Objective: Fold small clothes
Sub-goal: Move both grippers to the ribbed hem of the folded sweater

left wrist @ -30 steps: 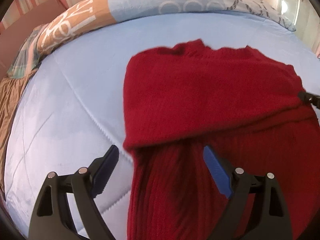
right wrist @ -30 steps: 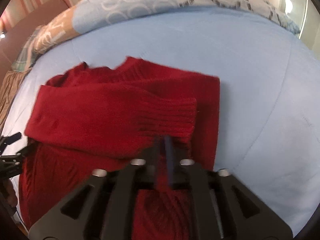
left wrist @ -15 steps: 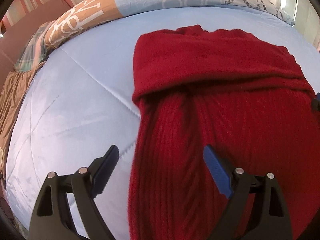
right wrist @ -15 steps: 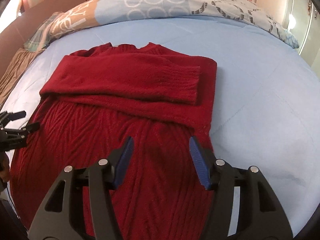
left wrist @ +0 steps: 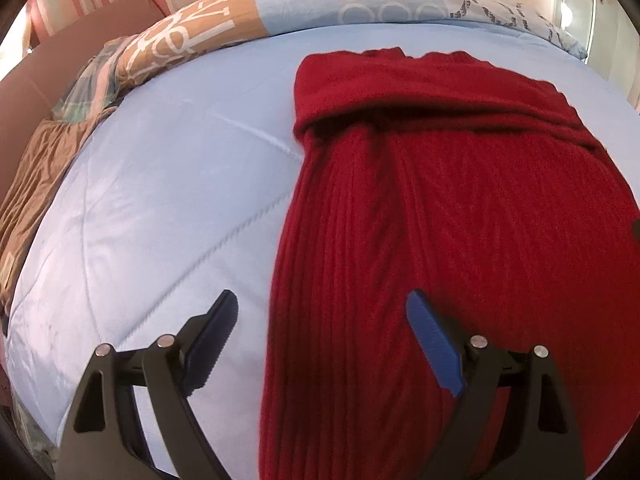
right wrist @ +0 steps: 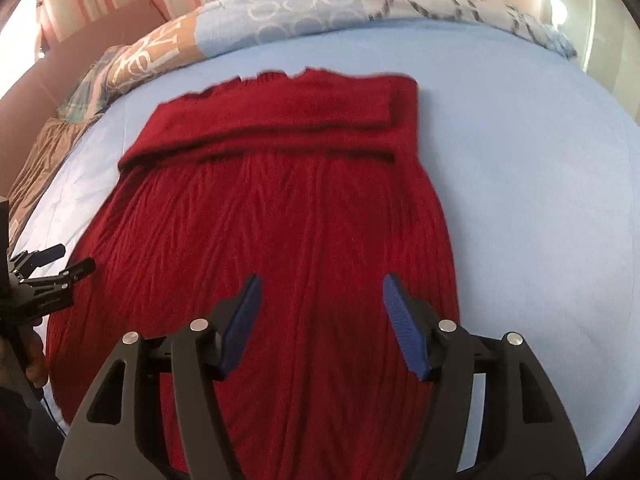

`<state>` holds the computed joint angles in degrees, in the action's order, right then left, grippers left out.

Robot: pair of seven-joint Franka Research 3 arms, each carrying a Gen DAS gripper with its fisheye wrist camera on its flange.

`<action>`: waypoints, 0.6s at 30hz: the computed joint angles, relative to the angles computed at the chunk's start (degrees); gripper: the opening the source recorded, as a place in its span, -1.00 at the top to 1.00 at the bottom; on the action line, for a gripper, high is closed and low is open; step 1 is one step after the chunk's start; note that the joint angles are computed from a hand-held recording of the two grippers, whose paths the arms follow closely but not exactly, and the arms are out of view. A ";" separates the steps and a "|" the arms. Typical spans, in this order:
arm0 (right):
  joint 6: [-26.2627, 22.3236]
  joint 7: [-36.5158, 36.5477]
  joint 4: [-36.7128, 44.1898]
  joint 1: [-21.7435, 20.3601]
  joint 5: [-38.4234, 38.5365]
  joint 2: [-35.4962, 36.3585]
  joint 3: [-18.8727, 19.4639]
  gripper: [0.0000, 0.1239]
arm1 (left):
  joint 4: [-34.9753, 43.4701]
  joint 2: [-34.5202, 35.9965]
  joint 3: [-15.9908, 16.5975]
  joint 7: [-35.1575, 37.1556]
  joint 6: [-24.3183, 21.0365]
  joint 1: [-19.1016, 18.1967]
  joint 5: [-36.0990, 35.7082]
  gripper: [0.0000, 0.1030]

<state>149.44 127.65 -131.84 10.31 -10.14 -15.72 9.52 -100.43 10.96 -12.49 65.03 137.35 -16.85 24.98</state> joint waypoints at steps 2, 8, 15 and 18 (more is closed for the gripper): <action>-0.93 1.51 -2.98 0.41 0.16 -3.76 0.95 -0.04 | -3.75 -2.74 -0.14 -0.62 1.06 0.17 -0.31 -0.69; -5.60 6.28 -9.83 -0.74 -3.74 -13.84 5.68 -0.08 | -13.69 -10.66 -0.79 -2.14 3.27 1.22 -3.49 -0.69; -5.43 8.05 -14.64 -0.47 -4.64 -22.55 8.91 -0.20 | -24.75 -22.74 -1.15 -5.13 4.69 1.85 -4.28 -0.69; -5.52 9.12 -15.24 -1.20 -5.68 -24.53 11.46 -0.22 | -29.12 -27.64 0.09 -2.93 4.05 1.29 -9.38 -0.69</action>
